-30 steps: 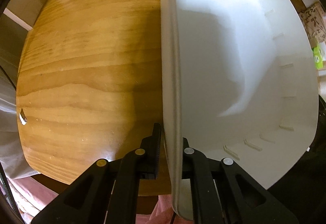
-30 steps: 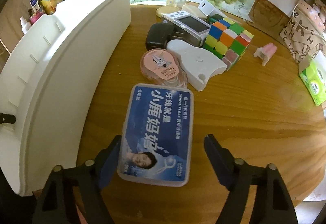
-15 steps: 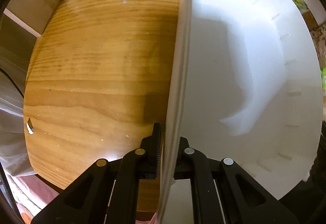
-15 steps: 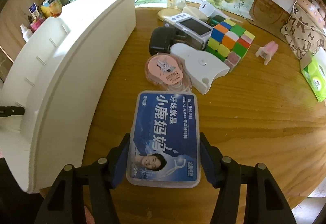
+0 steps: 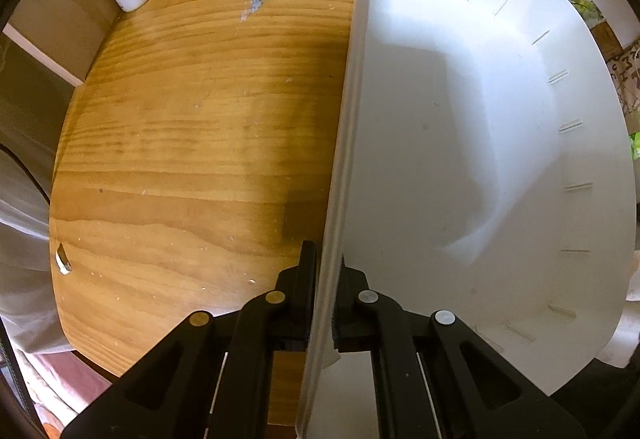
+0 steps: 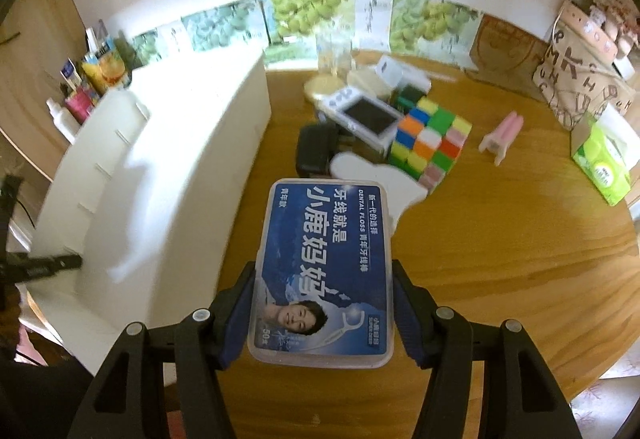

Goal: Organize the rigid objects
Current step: 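Grasp the blue floss box with the right tool while the left tool holds the tray, then carry the floss box into the tray and release it with the right tool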

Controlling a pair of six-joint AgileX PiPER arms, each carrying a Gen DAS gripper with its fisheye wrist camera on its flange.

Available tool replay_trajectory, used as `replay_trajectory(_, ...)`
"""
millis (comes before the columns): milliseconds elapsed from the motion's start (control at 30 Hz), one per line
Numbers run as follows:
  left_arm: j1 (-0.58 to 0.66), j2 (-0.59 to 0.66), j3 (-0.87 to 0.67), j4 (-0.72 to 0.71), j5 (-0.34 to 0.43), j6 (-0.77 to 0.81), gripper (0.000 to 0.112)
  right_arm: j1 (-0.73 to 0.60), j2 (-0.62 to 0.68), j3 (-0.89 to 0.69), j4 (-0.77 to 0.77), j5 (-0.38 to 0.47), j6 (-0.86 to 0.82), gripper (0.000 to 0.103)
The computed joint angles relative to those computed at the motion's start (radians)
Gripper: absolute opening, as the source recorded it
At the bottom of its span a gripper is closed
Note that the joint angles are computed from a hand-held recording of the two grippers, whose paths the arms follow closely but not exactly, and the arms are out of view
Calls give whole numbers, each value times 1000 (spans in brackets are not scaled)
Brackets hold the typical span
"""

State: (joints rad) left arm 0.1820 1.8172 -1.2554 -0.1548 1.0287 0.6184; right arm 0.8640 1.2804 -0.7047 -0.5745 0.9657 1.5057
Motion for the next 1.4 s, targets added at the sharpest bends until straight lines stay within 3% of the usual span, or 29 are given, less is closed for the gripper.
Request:
replay_trajectory(167,7,-59,93,-27,-48,19,6,27,-7,-92,-22,54,-24,62)
replay_trajectory(333,30,-87,113,-49,-37,48,6,64,29,-201,-52,55,-59,62)
replay_trajectory(667,58,-111,108,-58,17,77,6,77,150,-381,-42,-75,-204,62)
replay_trajectory(1033,46,-81,58,-36,59,64,6,52,322,-471,159,-245,-448,62)
replay_trajectory(1400,18,-56,31,-20,66,24,6,11,454,-481,342,-313,-597,63)
